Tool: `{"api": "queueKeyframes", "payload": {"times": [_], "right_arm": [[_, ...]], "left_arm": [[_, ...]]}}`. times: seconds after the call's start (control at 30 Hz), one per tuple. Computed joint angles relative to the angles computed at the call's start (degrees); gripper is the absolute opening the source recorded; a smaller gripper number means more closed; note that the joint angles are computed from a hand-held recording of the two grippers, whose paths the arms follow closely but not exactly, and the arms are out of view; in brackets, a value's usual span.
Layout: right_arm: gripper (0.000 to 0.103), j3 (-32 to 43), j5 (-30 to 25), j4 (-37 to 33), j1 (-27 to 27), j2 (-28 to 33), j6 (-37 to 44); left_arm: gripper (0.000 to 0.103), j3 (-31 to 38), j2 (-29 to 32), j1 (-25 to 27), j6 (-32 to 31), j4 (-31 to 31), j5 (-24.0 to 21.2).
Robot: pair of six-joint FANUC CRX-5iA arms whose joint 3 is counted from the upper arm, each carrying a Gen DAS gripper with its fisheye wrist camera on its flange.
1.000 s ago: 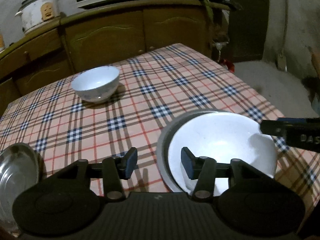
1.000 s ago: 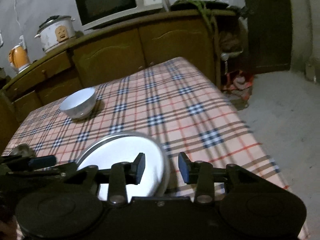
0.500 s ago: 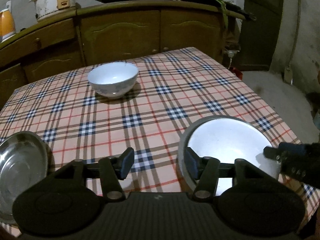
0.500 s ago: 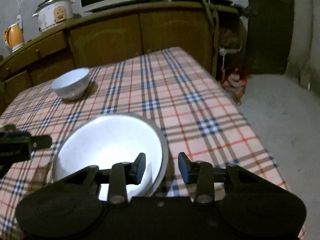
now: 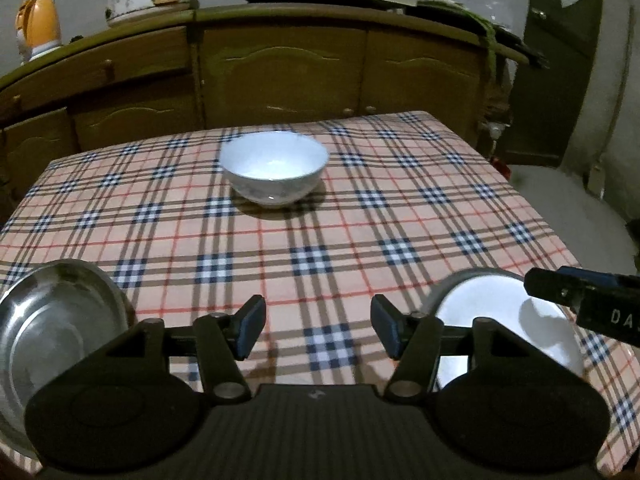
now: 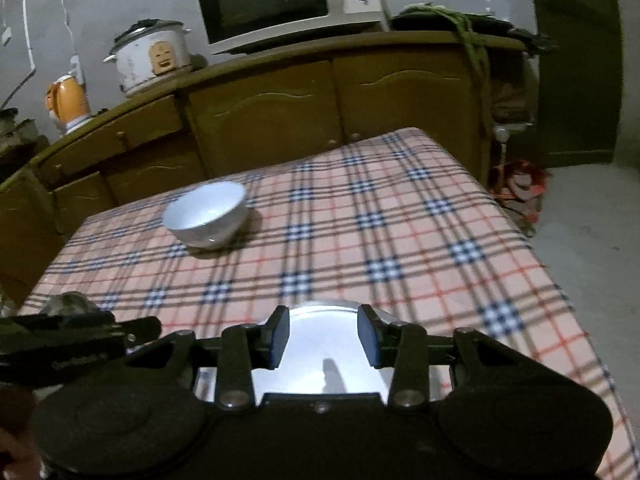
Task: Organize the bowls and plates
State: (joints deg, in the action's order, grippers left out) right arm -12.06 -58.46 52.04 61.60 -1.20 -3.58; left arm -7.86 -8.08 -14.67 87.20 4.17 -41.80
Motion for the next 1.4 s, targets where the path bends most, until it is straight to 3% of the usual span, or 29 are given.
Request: {"api": "queueKeyframes", "payload": {"times": [0.63,1.03,1.1,1.17,1.23,1.37,1.4], "right_arm": [[0.058,13.6,9.2,-5.1,-7.2,11.5,11.3],[0.058,32.3,12.0,-16.4,-14.3,25.3,21.2],[0.058,35.5,11.4,-17.5,-15.0,27.8,22.3],[0.058,36.9,12.7,-18.7,-15.8,29.0,22.5],[0.058,38.7,12.5,-19.3,-16.4,30.6,22.2],[0.058,44.7,9.7,-24.7,-17.6,34.5,26.7],[0.058,45.0,10.1,-25.8,-17.9,34.8,26.9]], "left_arm": [[0.064,6.9,6.9,3.8,2.5,-2.6,-0.5],[0.065,21.7,19.5,6.0,8.3,-5.8,-3.6],[0.065,24.3,21.1,5.5,11.2,-8.9,-3.5],[0.065,25.0,22.4,6.7,8.5,-4.6,-2.9],[0.065,25.4,22.9,6.9,8.7,-4.1,-2.0],[0.063,26.7,25.1,7.0,3.3,-1.6,-2.5],[0.058,27.9,26.3,6.8,3.0,-1.4,-3.0]]}}
